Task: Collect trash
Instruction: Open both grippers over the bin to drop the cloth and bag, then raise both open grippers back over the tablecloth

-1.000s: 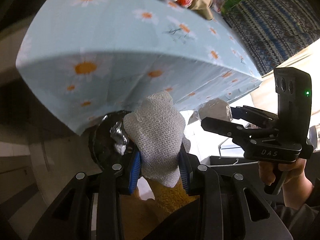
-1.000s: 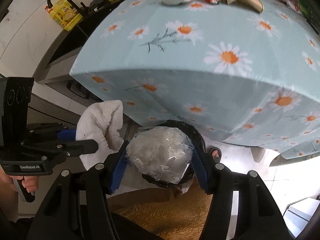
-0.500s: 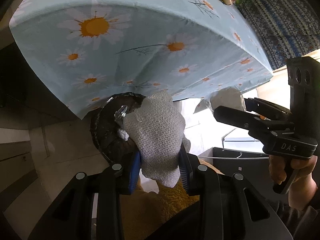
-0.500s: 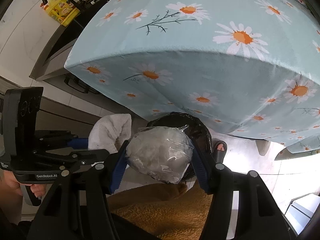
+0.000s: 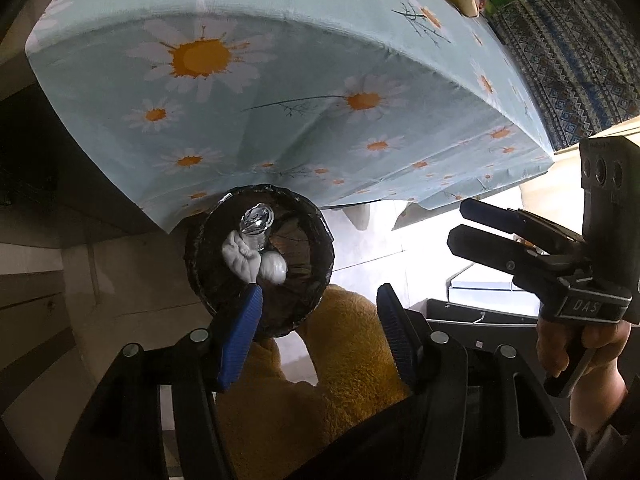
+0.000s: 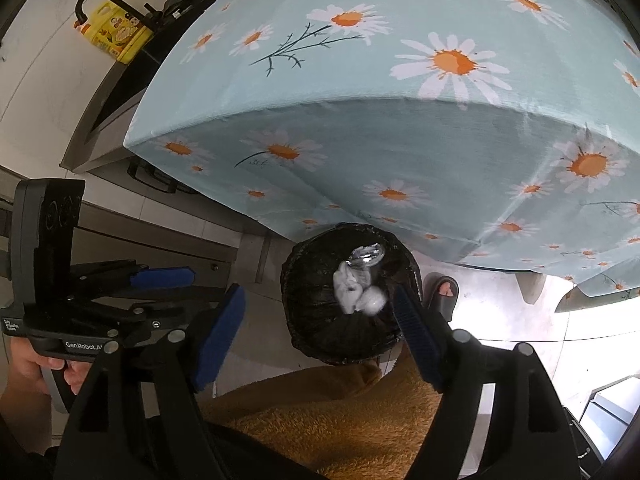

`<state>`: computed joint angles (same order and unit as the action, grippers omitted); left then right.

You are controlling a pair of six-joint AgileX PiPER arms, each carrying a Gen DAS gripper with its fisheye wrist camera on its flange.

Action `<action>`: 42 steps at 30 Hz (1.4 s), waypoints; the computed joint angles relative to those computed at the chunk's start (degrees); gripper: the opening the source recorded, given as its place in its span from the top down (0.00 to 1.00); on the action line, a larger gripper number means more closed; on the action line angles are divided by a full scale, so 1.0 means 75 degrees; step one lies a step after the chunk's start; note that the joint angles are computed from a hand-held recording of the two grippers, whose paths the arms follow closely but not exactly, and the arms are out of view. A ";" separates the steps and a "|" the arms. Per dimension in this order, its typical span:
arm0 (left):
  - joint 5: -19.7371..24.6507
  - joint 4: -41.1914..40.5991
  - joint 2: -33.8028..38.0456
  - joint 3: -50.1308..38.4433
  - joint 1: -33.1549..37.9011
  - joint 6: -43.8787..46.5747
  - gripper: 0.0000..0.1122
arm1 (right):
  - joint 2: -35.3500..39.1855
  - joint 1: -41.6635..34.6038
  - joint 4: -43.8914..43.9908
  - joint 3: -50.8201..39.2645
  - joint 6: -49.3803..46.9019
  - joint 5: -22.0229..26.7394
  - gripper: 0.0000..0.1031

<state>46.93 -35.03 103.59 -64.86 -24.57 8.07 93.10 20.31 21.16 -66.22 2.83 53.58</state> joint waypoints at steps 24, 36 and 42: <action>0.0242 0.0940 -0.0562 -0.0766 -0.0415 -0.0745 0.49 | -0.0814 -0.0416 -0.0300 -0.0135 0.0344 0.0258 0.27; 0.0485 0.1603 -0.0477 -0.2403 -0.0486 -0.1584 0.37 | -0.0668 -0.1294 -0.0352 -0.1721 -0.0242 0.1211 0.26; 0.0960 0.2020 0.0202 -0.3916 -0.0552 -0.1893 0.37 | -0.0339 -0.1887 -0.0276 -0.2467 -0.0719 0.1435 0.24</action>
<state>54.13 -19.88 105.10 -94.23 -28.71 -6.13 90.56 6.15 19.09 -84.72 -2.57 64.34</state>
